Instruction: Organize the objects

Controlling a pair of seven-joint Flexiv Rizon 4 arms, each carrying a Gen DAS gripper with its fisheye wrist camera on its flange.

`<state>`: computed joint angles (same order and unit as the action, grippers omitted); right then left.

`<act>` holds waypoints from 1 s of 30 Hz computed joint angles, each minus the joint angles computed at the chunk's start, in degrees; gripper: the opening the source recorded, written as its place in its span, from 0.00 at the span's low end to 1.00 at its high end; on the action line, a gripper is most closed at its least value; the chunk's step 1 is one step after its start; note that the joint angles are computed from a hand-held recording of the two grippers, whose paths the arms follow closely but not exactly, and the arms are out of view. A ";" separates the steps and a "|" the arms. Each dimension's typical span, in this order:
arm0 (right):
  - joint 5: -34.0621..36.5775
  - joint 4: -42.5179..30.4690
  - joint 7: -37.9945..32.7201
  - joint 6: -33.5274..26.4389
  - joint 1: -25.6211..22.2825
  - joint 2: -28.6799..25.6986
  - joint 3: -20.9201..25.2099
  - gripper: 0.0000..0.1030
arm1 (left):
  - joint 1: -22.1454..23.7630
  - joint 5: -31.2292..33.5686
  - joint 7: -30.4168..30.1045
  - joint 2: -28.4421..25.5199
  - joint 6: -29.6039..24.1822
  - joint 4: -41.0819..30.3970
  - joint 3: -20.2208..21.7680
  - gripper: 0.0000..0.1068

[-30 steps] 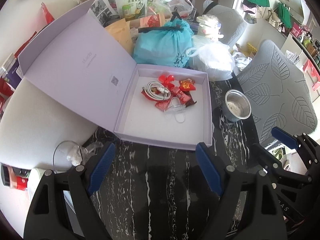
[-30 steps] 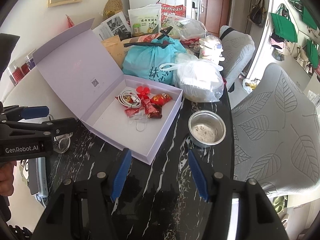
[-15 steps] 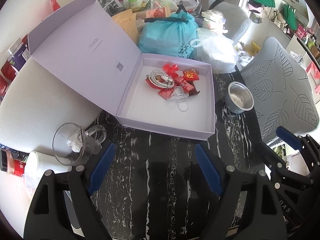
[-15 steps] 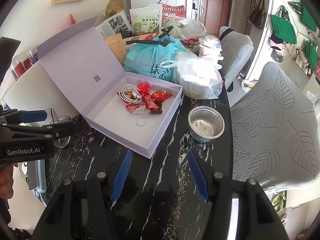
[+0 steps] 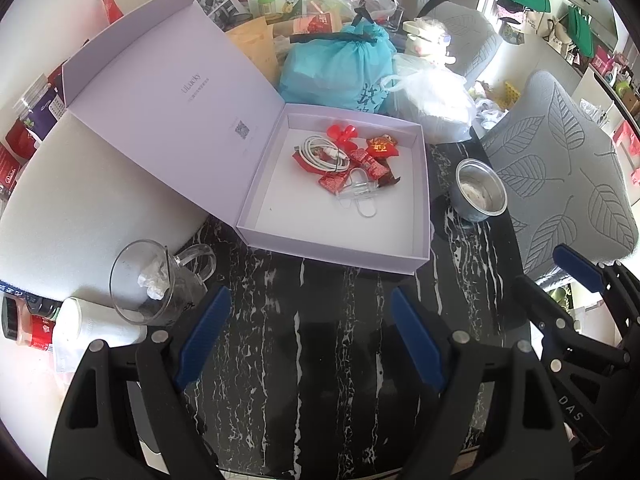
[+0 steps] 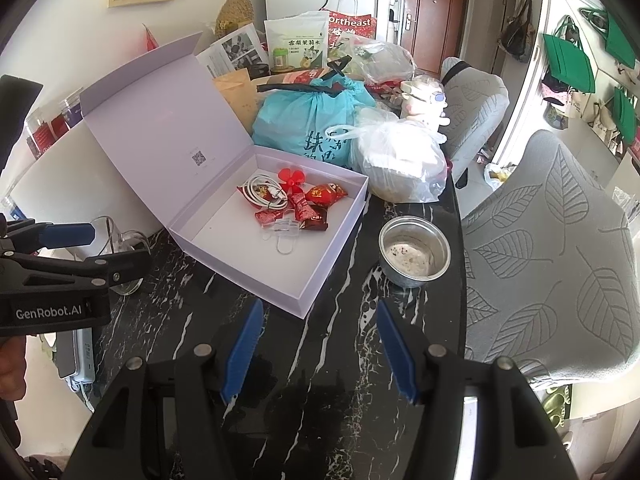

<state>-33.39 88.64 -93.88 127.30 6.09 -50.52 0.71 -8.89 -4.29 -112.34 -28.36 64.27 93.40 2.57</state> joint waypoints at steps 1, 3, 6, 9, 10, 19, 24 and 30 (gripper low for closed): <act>0.01 0.01 -0.02 0.03 0.00 -0.01 0.02 0.58 | 0.20 -0.26 0.23 0.12 0.23 0.28 -0.25 0.77; 0.10 0.03 -0.06 0.06 0.03 0.00 0.02 0.58 | 0.39 -0.56 0.53 0.33 0.42 0.62 -0.43 0.77; -0.21 -0.04 0.12 0.02 -0.16 -0.05 0.21 0.58 | 0.16 -0.13 0.44 0.45 -0.03 0.50 -0.02 0.77; -0.32 -0.04 0.17 0.01 -0.16 -0.05 0.22 0.58 | 0.77 -0.88 1.39 0.65 0.16 0.90 -0.76 0.77; -0.46 0.00 0.20 -0.01 -0.18 -0.05 0.25 0.58 | 0.93 -1.18 1.74 0.70 0.08 0.97 -0.95 0.77; -0.68 0.06 0.19 -0.11 -0.12 -0.09 0.26 0.58 | 0.72 -1.49 1.64 0.97 -0.44 1.25 -0.66 0.77; -0.75 0.04 0.15 -0.12 -0.15 -0.11 0.28 0.58 | 0.92 -1.51 1.62 1.08 -0.60 1.50 -0.68 0.77; -0.93 0.09 0.05 -0.24 -0.16 -0.13 0.24 0.58 | 0.77 -0.85 1.49 1.15 -1.24 1.48 -0.39 0.77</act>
